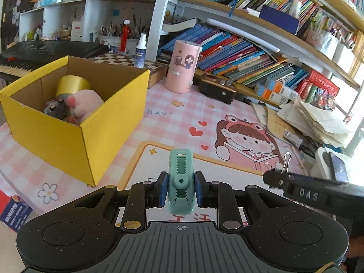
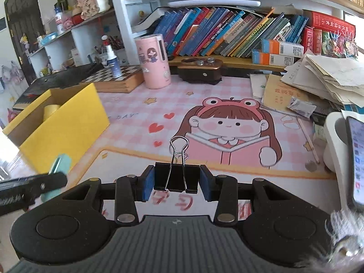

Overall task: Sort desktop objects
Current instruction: 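Carry the mint-green clip with the left tool while the right tool carries the binder clip to the yellow box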

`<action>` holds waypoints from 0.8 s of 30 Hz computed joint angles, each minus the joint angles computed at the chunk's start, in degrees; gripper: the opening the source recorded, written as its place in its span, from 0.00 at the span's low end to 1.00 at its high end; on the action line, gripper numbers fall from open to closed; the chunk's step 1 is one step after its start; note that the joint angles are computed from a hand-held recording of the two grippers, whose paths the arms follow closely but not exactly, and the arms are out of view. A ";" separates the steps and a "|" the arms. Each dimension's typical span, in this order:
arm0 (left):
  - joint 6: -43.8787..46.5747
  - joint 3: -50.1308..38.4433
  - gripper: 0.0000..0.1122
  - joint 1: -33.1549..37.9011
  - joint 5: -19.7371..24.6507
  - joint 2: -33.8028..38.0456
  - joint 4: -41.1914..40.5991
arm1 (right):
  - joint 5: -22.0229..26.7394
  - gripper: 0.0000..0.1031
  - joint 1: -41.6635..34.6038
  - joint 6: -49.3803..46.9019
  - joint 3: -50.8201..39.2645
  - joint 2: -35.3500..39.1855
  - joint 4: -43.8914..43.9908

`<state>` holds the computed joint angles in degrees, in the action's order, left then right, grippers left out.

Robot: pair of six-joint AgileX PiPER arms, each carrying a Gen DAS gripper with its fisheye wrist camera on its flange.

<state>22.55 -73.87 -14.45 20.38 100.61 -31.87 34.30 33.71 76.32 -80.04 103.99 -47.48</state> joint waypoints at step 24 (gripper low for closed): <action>55.37 9.29 0.20 36.19 27.20 -7.38 -32.01 | 32.96 0.38 26.87 11.39 -37.18 21.16 -0.49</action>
